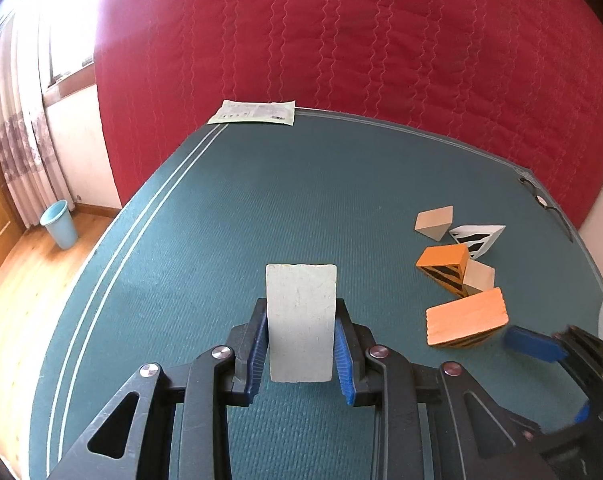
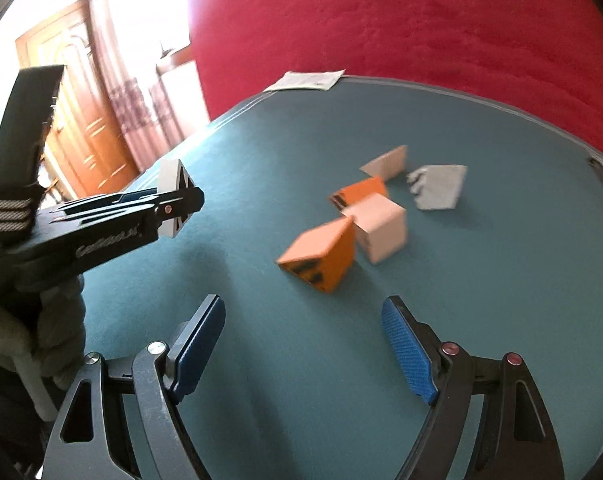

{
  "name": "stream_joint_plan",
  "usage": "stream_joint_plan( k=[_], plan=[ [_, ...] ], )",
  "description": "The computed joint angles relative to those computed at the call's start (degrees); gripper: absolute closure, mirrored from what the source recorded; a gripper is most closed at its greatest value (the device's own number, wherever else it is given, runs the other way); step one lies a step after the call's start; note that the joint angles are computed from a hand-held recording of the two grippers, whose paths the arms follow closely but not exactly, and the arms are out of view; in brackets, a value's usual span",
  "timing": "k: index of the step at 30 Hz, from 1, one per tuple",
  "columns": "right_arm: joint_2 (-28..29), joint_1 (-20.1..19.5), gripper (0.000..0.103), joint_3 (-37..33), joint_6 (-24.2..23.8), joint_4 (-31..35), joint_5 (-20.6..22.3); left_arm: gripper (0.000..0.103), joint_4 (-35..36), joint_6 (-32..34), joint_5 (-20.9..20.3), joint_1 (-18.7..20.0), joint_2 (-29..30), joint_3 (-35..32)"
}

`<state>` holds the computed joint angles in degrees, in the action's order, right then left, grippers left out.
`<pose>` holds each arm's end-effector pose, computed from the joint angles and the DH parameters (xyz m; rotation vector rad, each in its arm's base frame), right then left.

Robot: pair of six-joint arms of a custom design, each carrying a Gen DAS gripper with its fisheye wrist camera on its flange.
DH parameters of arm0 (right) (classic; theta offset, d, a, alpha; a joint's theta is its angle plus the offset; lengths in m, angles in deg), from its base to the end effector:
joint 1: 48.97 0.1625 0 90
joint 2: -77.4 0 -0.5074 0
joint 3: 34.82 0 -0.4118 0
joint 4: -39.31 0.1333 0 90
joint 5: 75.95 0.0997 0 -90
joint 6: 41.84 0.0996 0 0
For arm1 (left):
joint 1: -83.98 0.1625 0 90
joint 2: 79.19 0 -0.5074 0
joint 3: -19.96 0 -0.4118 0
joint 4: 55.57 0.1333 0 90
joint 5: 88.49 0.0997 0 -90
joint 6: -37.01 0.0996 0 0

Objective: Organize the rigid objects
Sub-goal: 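Grasp the orange rectangular block with the right gripper while the left holds the white tile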

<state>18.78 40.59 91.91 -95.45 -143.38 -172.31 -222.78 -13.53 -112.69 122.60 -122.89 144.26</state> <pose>0.1180 -0.5505 0.1650 1.2275 -2.5289 0.4745 -0.2751 -0.5067 0.0601 0.0572 2.1618 -1.0461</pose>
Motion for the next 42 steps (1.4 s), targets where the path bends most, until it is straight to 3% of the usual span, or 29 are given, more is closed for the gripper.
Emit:
stream_joint_plan(
  k=[4, 13, 21, 25, 29, 34, 38, 42],
  plan=[
    [2.3, 0.96, 0.021, -2.97, -0.42, 1.84, -1.42, 0.072, -1.63, 1.31, -0.84, 0.28, 0.22, 0.12],
    [4.8, 1.8, 0.021, -7.79, -1.17, 6.24, -0.13, 0.072, -2.31, 0.3, -1.16, 0.63, -0.26, 0.77],
    [2.77, 1.44, 0.022, -4.64, -6.01, 7.85, 0.46, 0.072, -0.44, -1.88, -1.29, 0.65, -0.42, 0.85],
    [1.52, 1.1, 0.023, -2.32, -6.18, 7.16, 0.78, 0.072, 0.07, -2.32, -1.31, 0.61, -0.54, 0.88],
    [1.94, 1.57, 0.031, -0.53, -4.26, 1.54, -1.31, 0.072, 0.49, -2.6, -1.43, 0.5, -0.68, 0.98],
    [4.24, 2.84, 0.049, -1.34, -0.46, -4.28, -4.1, 0.072, 0.32, -2.45, -1.42, 0.41, -0.59, 0.99],
    [6.11, 3.71, 0.061, -1.37, -0.53, -9.77, -6.65, 0.072, 0.18, -2.3, -1.61, 0.46, -0.4, 0.86],
    [7.11, 4.27, 0.065, -0.96, -1.6, -13.34, -8.31, 0.072, -0.32, -1.66, -1.73, 0.38, -0.2, 0.76]
  ],
)
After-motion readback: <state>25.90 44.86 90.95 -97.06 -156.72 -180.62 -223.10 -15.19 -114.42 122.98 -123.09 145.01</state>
